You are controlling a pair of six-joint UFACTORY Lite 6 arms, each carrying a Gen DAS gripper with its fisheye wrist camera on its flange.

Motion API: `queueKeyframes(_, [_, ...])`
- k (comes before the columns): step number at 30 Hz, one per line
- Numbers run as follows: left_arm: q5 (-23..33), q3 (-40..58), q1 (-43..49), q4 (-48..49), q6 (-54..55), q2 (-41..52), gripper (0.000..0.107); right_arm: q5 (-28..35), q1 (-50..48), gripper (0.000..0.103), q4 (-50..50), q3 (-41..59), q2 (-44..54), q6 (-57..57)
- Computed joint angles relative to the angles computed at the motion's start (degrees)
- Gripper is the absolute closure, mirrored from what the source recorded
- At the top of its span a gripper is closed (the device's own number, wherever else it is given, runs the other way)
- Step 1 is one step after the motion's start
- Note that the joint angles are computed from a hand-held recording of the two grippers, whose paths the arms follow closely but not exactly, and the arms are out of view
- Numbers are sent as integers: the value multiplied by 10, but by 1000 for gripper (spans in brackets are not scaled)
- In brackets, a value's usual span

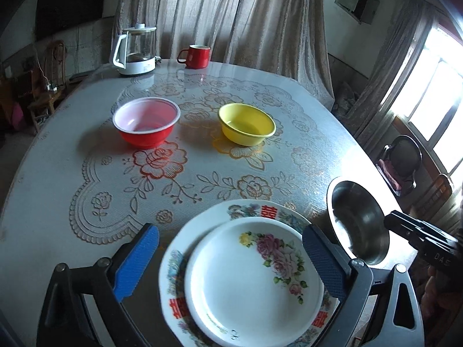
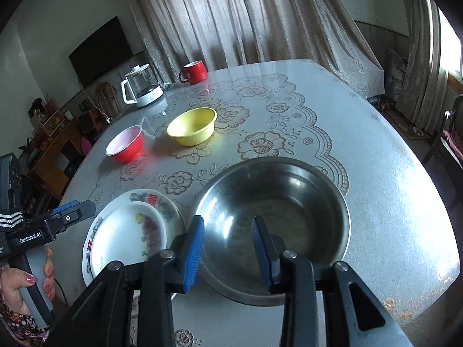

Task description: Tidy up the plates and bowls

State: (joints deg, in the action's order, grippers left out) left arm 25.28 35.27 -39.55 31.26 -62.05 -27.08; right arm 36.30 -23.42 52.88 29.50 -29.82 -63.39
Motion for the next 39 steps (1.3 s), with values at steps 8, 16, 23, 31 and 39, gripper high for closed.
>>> queueKeyframes(8, [21, 23, 49, 26, 21, 18, 6, -72, 153, 66, -68, 88, 83, 122])
queueKeyframes(16, [23, 76, 81, 44, 40, 79, 5, -88, 200, 66, -104, 216, 224, 187])
queueKeyframes(23, [21, 159, 97, 89, 29, 179, 5, -75, 203, 62, -95, 387, 393, 193])
queueKeyframes(31, [6, 247, 122, 98, 30, 287, 4, -26, 198, 62, -173, 604, 594, 305])
queueKeyframes(39, [-9, 321, 149, 53, 66, 380, 4, 21, 218, 62, -216, 804, 752, 373])
